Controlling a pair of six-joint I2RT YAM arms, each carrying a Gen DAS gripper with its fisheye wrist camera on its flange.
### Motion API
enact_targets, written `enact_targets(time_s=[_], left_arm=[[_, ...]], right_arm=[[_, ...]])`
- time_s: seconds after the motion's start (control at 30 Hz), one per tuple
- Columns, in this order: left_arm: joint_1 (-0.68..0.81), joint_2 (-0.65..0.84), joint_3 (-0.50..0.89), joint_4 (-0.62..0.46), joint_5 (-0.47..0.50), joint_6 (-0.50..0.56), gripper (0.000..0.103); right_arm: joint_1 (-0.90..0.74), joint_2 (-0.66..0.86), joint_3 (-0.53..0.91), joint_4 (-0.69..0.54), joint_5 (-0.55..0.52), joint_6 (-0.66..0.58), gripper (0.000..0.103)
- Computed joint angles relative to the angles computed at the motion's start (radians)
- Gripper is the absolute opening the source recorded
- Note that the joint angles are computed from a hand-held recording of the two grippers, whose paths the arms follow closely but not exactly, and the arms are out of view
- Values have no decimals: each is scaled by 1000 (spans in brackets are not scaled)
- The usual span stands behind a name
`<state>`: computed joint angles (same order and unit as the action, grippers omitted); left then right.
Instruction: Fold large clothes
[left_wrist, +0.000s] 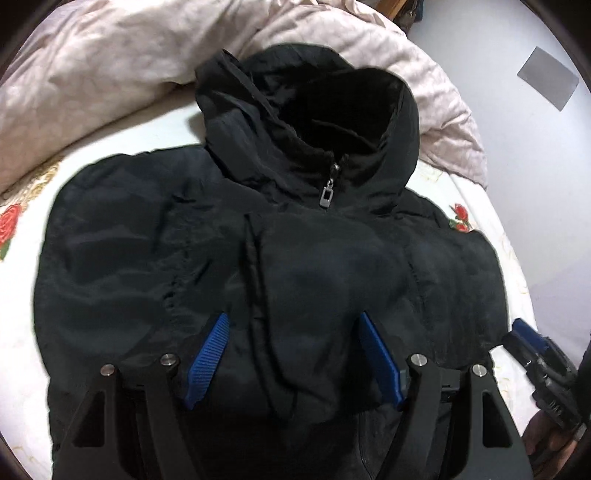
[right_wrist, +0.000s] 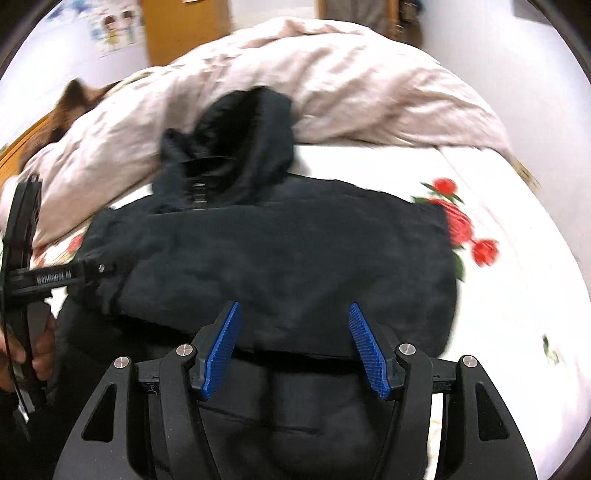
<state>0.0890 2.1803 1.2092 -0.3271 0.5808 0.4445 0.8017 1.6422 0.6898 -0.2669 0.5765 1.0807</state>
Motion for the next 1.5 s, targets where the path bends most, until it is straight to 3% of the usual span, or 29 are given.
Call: enact_targets(time_s=[0.03, 0.07, 0.13, 0.23, 0.3, 0.37, 0.53, 0.6, 0.67, 0.73, 0.83, 1.0, 1.17, 1.27, 1.37, 1.43, 1.5], left_arm=[[-3, -10, -14, 20, 14, 0, 41], [-7, -29, -28, 32, 19, 4, 20], [-4, -81, -67, 85, 29, 1, 15], [-8, -112, -95, 177, -22, -9, 15], [-7, -56, -41, 152, -41, -25, 15], [-3, -10, -13, 154, -62, -40, 15], [-21, 39, -60, 290, -100, -19, 19], [-36, 52, -78, 340, -116, -16, 21], [-41, 54, -85, 361, -131, -18, 23], [-32, 34, -71, 311, -129, -16, 25], [11, -33, -79, 245, -100, -2, 30], [74, -152, -131, 255, -39, -20, 34], [-26, -105, -82, 295, -59, -74, 39], [-92, 34, -2, 294, -167, -57, 39], [-100, 103, -17, 418, -168, -33, 41], [-109, 106, -37, 464, -185, -26, 41], [-112, 102, -27, 441, -192, -24, 41]], right_arm=[[-12, -18, -25, 1, 3, 19, 61], [-26, -39, -51, 5, 4, 33, 61], [-49, -82, -94, 7, 16, 52, 61], [-94, -125, -128, 21, 31, 36, 61], [-135, -127, -143, 76, 33, -5, 61], [-182, -77, -144, 150, 6, -47, 61], [-304, 182, -133, 395, -143, -143, 60], [-310, 226, -145, 460, -145, -138, 60], [-310, 228, -133, 441, -144, -141, 60], [-317, 194, -118, 378, -158, -152, 60], [-307, 72, -140, 303, -131, -152, 60], [-351, -87, -171, 262, -87, -237, 60], [-519, 2, -130, 335, -179, -368, 60], [-581, 127, -100, 379, -233, -390, 60], [-617, 202, -122, 478, -286, -387, 60], [-606, 225, -124, 499, -268, -373, 61], [-596, 224, -108, 466, -252, -368, 61]])
